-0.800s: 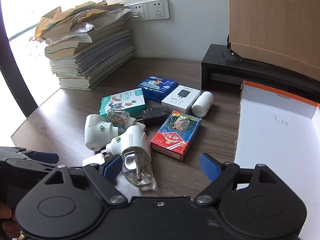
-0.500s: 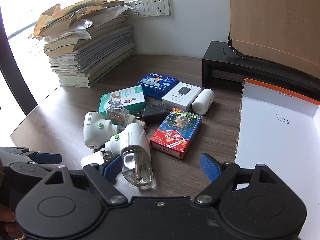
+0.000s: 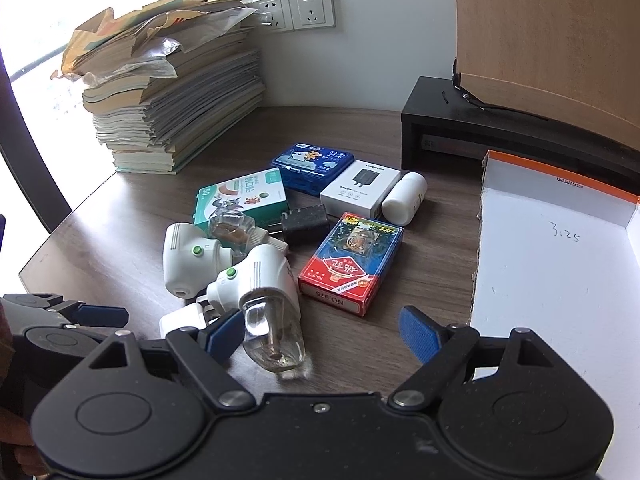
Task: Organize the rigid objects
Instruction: 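Reach the left gripper to the white square charger and grasp it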
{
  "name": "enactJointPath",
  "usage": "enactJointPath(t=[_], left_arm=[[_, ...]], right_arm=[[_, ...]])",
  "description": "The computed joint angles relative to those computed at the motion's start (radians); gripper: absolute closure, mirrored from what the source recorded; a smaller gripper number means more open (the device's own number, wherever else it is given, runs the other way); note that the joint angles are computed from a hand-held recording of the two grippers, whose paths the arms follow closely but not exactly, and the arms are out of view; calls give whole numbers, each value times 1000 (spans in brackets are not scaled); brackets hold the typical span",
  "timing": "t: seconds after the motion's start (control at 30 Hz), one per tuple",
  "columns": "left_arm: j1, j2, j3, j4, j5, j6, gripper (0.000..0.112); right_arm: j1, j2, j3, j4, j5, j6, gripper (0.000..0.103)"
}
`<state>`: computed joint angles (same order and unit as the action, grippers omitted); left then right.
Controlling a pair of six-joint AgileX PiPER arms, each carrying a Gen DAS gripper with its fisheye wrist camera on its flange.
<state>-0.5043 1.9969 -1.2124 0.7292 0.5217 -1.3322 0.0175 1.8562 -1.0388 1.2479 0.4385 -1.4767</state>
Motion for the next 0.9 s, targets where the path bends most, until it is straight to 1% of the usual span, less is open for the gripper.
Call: enactJointPath(t=[0.27, 0.37, 0.47, 0.57, 0.7, 0.77, 0.8, 0.83, 0.87, 0.9], left_arm=[[4, 12, 1, 18, -25, 18, 9], [7, 12, 14, 49, -54, 11, 9], [10, 20, 22, 78, -78, 11, 9], [9, 26, 37, 147, -106, -16, 9], [9, 34, 54, 240, -158, -48, 23], [-5, 43, 54, 318, -149, -95, 31], [-9, 43, 60, 361, -152, -121, 36], [-11, 43, 65, 399, -159, -148, 45], [-11, 41, 71, 432, -166, -178, 50], [-12, 40, 74, 454, -167, -200, 59]], right_arm=[[1, 10, -9, 2, -1, 13, 4], [0, 15, -14, -5, -1, 19, 4], [2, 18, -21, -42, -13, 51, 4], [4, 24, -31, -75, -15, 81, 4], [6, 32, -41, -101, -13, 105, 4], [4, 38, -43, -77, -3, 81, 4], [5, 41, -46, -76, 1, 79, 4], [6, 44, -49, -79, 5, 78, 4], [9, 47, -54, -89, 8, 85, 4], [12, 51, -60, -96, 12, 90, 4]])
